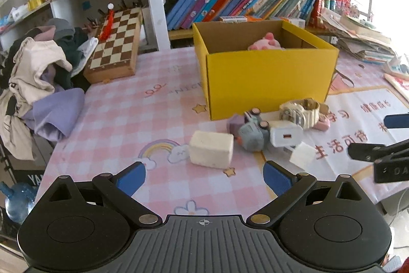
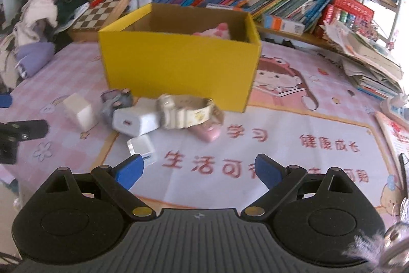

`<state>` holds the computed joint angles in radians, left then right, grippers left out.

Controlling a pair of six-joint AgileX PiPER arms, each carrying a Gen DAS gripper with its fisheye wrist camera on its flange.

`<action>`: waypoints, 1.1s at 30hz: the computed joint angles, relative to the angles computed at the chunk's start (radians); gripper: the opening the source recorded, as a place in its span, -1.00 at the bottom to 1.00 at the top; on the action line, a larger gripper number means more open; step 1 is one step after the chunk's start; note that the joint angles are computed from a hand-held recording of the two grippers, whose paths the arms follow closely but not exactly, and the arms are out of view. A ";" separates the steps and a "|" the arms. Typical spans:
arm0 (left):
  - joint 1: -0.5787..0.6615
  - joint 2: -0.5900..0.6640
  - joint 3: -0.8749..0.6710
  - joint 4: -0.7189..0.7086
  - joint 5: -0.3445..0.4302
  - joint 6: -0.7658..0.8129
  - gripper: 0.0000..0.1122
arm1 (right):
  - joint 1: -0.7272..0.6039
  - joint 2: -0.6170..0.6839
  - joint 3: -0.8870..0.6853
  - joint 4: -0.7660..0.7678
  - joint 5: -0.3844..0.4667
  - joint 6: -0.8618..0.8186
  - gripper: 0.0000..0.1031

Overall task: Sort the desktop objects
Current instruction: 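Move both tools back toward the remaining objects on the table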

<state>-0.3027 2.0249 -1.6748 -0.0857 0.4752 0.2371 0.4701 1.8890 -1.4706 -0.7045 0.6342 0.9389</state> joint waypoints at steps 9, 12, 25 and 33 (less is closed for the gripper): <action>-0.018 -0.008 0.042 0.025 -0.019 0.015 0.78 | -0.002 0.027 -0.032 0.083 -0.012 -0.110 0.83; -0.018 -0.002 0.036 0.013 -0.011 0.029 0.78 | -0.006 0.032 -0.039 0.097 -0.015 -0.127 0.83; -0.026 0.038 -0.018 -0.016 0.011 0.077 0.77 | -0.048 0.079 -0.114 0.236 -0.018 -0.298 0.52; -0.036 0.082 -0.094 0.054 0.040 0.002 0.76 | -0.093 0.153 -0.218 0.471 -0.011 -0.569 0.06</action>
